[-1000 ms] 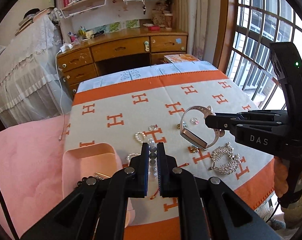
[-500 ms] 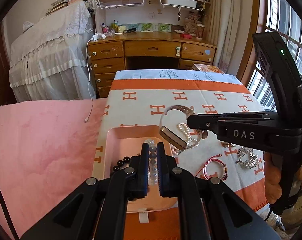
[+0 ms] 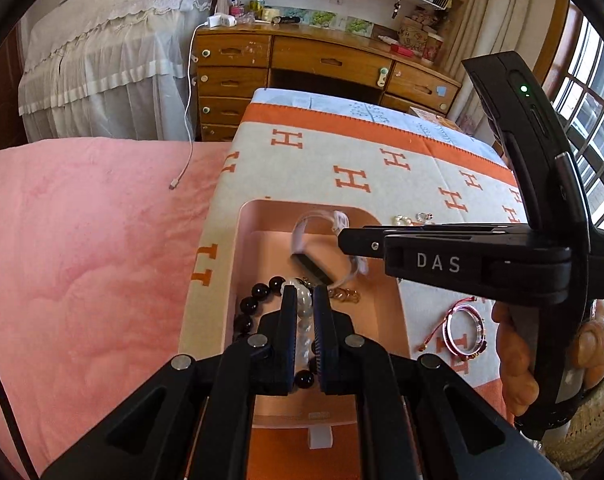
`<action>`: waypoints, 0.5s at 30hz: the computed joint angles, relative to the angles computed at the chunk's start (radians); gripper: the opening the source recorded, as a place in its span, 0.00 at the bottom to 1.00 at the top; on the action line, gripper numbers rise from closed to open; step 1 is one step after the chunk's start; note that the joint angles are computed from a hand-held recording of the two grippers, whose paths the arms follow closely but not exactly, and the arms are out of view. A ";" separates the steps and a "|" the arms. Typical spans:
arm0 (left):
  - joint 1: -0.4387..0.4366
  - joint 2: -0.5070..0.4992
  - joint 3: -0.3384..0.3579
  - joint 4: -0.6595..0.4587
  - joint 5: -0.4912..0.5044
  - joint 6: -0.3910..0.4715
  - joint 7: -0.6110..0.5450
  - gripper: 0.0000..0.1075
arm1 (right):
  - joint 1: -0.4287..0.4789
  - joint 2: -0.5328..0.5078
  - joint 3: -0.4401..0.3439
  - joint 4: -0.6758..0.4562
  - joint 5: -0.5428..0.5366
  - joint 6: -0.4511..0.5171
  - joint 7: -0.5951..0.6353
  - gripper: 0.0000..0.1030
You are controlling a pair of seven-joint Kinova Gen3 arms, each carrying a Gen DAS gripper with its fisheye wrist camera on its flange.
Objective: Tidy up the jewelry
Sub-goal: 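Lower the pearl bracelet into the pink box with the left tool while the right tool drops the watch there, then move both open tools back over the remaining jewelry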
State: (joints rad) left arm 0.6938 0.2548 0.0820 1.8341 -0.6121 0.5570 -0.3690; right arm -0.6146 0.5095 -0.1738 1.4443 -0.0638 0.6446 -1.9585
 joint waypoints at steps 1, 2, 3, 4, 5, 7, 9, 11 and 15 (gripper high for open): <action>0.000 0.002 0.000 -0.001 0.001 0.002 0.002 0.08 | 0.001 -0.001 0.002 0.003 -0.002 0.000 -0.005 0.17; -0.001 0.004 -0.001 -0.002 0.001 0.003 0.002 0.15 | 0.009 -0.003 -0.002 0.009 -0.009 -0.004 -0.002 0.17; -0.002 0.005 -0.001 0.000 0.001 -0.001 0.002 0.25 | 0.021 -0.009 -0.011 0.018 -0.020 -0.010 0.006 0.18; -0.004 0.005 0.000 0.000 0.005 -0.005 -0.001 0.29 | 0.029 -0.017 -0.016 0.030 -0.028 -0.017 0.014 0.18; -0.003 0.005 -0.001 0.000 0.005 -0.008 -0.001 0.37 | 0.031 -0.028 -0.014 0.045 -0.029 -0.025 0.014 0.18; 0.005 0.004 -0.007 -0.002 -0.005 -0.007 0.010 0.41 | 0.033 -0.053 -0.009 0.074 -0.026 -0.043 0.013 0.18; 0.014 0.008 -0.007 -0.014 -0.016 0.005 0.015 0.42 | 0.047 -0.078 -0.016 0.106 -0.034 -0.060 0.023 0.18; 0.026 0.009 -0.006 -0.024 -0.028 0.018 0.024 0.46 | 0.061 -0.105 -0.021 0.137 -0.043 -0.076 0.032 0.18; 0.063 0.010 -0.006 -0.048 -0.080 0.054 0.065 0.58 | 0.083 -0.171 -0.027 0.209 -0.056 -0.112 0.046 0.18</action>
State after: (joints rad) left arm 0.7564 0.2645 0.0758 1.7862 -0.6917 0.6106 -0.3043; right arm -0.5313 0.3385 -0.2013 1.6531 -0.1202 0.5328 -1.9120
